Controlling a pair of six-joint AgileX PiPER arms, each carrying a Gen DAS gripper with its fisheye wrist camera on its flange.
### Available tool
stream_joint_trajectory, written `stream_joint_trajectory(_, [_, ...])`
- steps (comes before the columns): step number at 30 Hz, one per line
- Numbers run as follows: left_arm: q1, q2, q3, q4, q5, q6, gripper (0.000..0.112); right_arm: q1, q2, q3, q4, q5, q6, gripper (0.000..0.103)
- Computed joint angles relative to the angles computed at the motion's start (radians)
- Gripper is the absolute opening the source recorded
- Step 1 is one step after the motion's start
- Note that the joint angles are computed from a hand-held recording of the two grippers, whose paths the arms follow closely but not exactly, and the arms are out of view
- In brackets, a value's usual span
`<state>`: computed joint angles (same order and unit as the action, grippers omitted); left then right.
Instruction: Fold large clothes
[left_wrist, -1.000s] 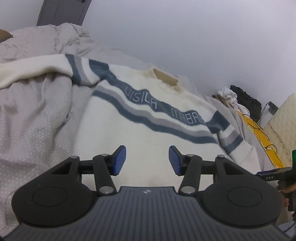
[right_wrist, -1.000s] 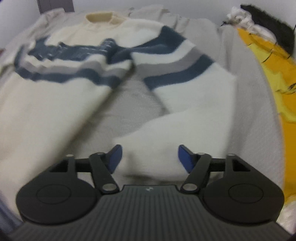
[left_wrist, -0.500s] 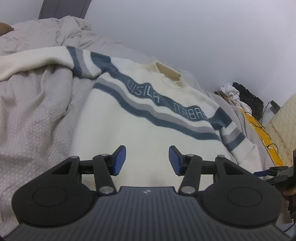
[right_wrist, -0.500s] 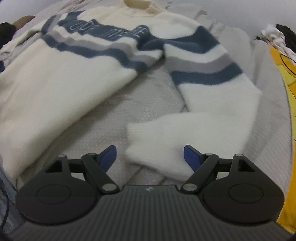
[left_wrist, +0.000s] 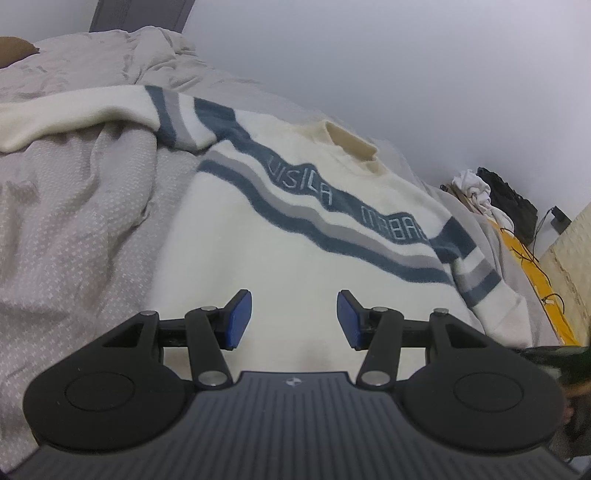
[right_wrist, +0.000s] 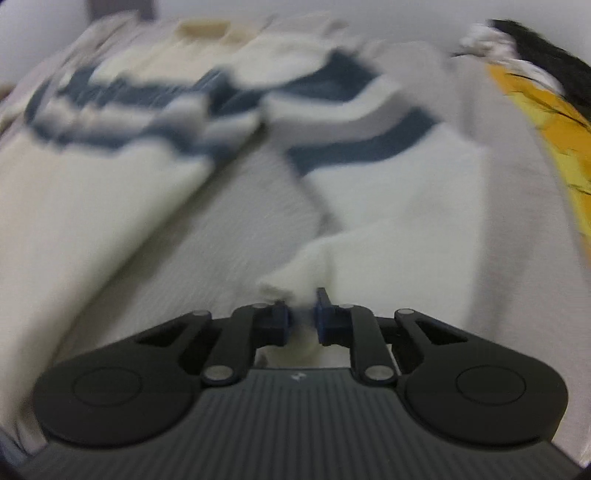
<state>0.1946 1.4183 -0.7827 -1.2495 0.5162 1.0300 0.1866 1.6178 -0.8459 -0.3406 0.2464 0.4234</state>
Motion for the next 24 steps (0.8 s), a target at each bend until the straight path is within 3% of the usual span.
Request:
stream_joint_trajectory(2, [0.008, -0.004, 0.002, -0.008, 0.002, 0.002, 0.057, -0.038, -0.067, -0.002, 0.124, 0.002, -0.088, 0.015])
stream_joint_trajectory(4, [0.020, -0.014, 0.008, -0.013, 0.005, 0.003, 0.057, -0.056, -0.144, -0.026, 0.132, 0.034, -0.063, 0.014])
stream_joint_trajectory(8, [0.058, -0.034, 0.016, -0.026, 0.033, -0.005, 0.057, -0.051, -0.263, -0.155, 0.068, 0.148, 0.047, 0.014])
stream_joint_trajectory(12, [0.113, -0.064, 0.032, -0.047, 0.070, -0.003, 0.057, 0.026, -0.292, -0.359, -0.076, 0.267, 0.191, 0.014])
stream_joint_trajectory(18, [0.194, -0.085, 0.034, -0.093, 0.113, 0.010, 0.057, 0.267, -0.162, -0.757, -0.254, 0.443, 0.283, 0.014])
stream_joint_trajectory(24, [0.288, -0.063, 0.011, -0.136, 0.156, 0.017, 0.057, 0.488, 0.117, -1.151, -0.221, 0.541, 0.167, 0.014])
